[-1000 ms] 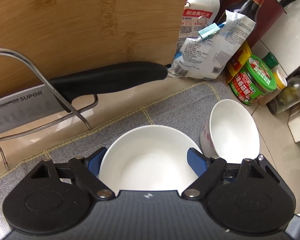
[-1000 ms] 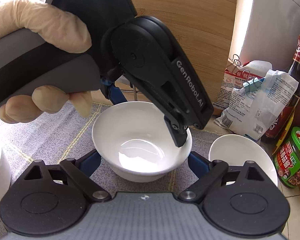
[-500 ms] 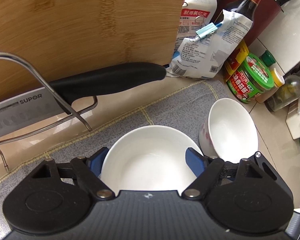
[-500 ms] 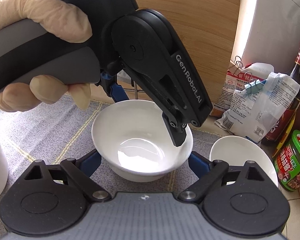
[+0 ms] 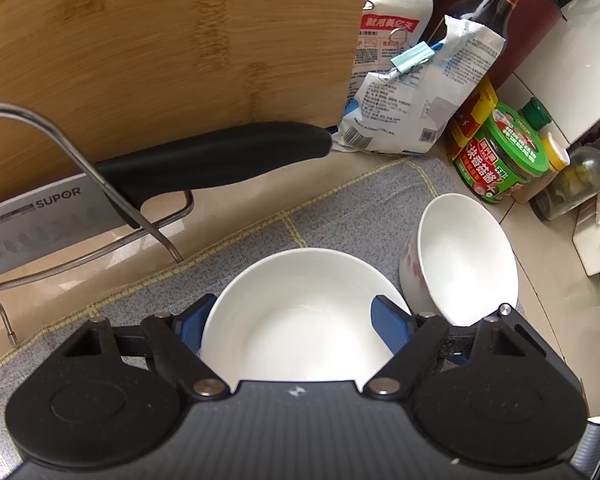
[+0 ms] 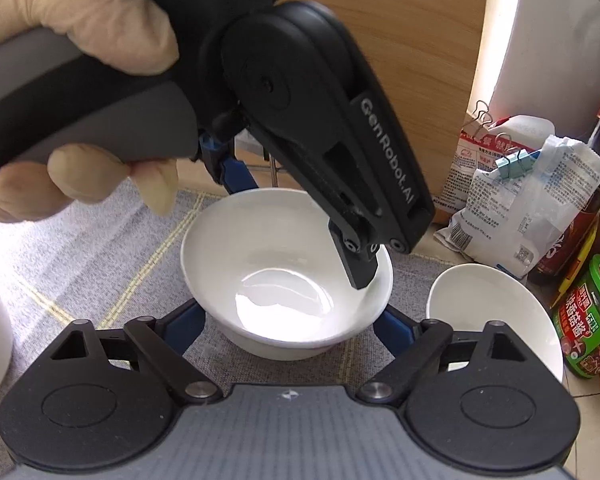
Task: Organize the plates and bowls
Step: 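Lift the bowl with the left tool and carry it toward the placed bowl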
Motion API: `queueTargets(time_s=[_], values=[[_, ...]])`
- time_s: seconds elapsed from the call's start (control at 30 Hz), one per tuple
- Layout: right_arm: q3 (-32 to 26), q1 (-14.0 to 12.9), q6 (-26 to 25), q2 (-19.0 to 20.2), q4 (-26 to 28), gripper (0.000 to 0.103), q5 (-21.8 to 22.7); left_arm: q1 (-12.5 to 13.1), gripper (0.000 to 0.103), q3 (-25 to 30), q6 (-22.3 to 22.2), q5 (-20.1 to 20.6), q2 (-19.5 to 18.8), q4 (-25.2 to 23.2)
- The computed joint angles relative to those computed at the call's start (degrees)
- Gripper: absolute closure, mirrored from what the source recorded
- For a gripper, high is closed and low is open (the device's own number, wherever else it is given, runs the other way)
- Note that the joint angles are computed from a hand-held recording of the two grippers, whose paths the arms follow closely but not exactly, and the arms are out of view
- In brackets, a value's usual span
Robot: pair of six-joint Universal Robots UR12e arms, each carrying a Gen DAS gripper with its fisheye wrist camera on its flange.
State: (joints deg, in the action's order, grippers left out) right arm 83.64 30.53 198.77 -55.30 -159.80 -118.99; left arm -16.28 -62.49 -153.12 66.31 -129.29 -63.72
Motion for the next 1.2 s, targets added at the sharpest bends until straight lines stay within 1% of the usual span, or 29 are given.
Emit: queueTargets(time_s=[0.17,0.2,0.3,0.43,0.6,0.67,0.8,0.93,1.03,1.2], values=[[0.21,0.0,-0.43,-0.16,-0.07,0.011,0.19,0.09,0.023,0.01,0.6,-0.21,0.11,-0.55],[0.29,-0.02,-0.55,-0.28,-0.1,0.011,0.39,0.11,0.025,-0.11,0.46,-0.1,0.2,-0.37],[0.65,-0.1,-0.87,-0.7,-0.64,0.011,1.16,0.29,0.026,-0.7,0.74,-0.36,0.67,0.07],[0.94,-0.02,-2.68,-1.51,-0.61,0.011,2.29,0.51,0.026,-1.85,0.57,-0.24,1.71,0.38],[1.91,-0.08,-4.85,-2.98,-0.95,0.011,5.39,1.04,0.025,-4.16,0.64,-0.52,3.68,0.83],[2.28,0.03,-5.8,-3.55,-1.25,0.011,6.52,1.28,0.025,-5.24,-0.01,-0.56,4.6,1.11],[2.8,0.4,-7.25,-4.43,-2.03,0.011,8.43,1.77,0.025,-7.82,-0.14,-0.29,6.6,2.72],[3.15,0.34,-6.71,-5.2,-2.07,0.011,11.4,2.39,0.025,-10.2,-0.61,-0.71,8.3,4.28],[2.95,0.7,-6.7,-5.29,-1.98,0.011,11.95,2.79,0.025,-11.73,-0.99,-0.85,9.34,5.47],[2.37,1.48,-8.1,-5.35,-1.72,0.011,12.0,3.61,0.025,-14.05,-1.83,-1.15,11.08,6.88]])
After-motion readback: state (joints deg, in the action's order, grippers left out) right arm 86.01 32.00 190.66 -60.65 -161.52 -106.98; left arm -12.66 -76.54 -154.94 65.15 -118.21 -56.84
